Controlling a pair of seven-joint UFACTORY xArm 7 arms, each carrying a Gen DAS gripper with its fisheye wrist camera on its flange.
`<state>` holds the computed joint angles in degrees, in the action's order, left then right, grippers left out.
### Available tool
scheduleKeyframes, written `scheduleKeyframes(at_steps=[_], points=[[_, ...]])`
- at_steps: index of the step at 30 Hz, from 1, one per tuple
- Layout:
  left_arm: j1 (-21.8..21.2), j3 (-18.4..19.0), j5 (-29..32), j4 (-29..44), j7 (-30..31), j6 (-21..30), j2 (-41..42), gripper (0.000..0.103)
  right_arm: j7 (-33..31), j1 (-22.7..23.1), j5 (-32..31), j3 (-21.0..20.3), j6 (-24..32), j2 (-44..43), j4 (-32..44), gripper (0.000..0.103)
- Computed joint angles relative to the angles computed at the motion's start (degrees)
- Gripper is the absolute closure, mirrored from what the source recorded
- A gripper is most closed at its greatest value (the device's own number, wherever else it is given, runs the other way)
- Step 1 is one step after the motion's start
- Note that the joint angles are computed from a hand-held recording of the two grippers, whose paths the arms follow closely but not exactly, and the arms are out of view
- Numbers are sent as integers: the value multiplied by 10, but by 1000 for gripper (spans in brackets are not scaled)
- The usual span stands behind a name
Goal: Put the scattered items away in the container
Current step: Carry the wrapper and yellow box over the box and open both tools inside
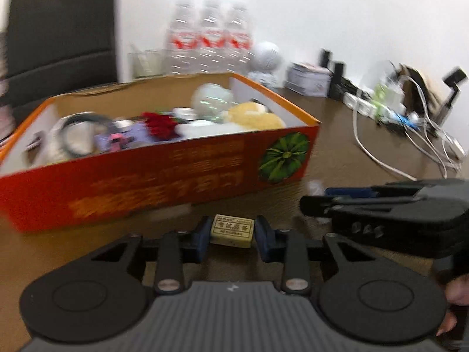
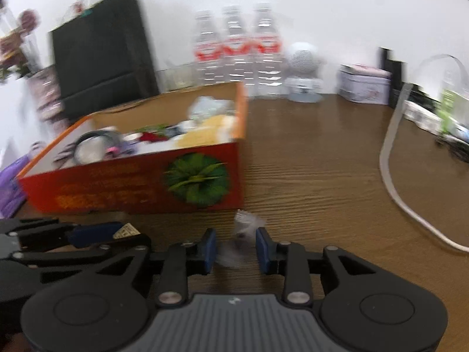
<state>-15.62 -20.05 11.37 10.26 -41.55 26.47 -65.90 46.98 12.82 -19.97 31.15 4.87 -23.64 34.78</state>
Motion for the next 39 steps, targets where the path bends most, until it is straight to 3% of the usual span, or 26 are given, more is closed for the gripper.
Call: scheduleKeyframes(at_steps=[3,7,9,11,13,19,26,33,39], points=[[-11,-37,-5,-6,-49,88,-94,70,-9,-28,-44,47,6,7,19,88],[-49,-78,-4,1,-102,223,-205,70,-51,30,-41,18,-8,26,25,91],[-80,-95,-8,11,-117,293,-252,70,-34,12,-51,49,-9,9,27,91],[-105,-129,-8,28,-126,361,-286,70,-4,-1,-49,79,-4,-38,21,91],[-122,-165,-7,47,-137,419,-312,70,23,25,-19,75,-5,-90,1,91],[-147,-275,-21,111,-181,530,-342,70,95,72,46,94,-8,-277,-78,91],[-149,-372,-20,193,-226,598,-370,70,161,151,70,144,66,-474,-149,91],[-147,-389,-45,242,-209,645,-403,70,233,267,60,198,177,-598,-178,90],[-135,-367,-51,211,-165,603,-432,70,228,238,34,170,143,-572,-172,90]])
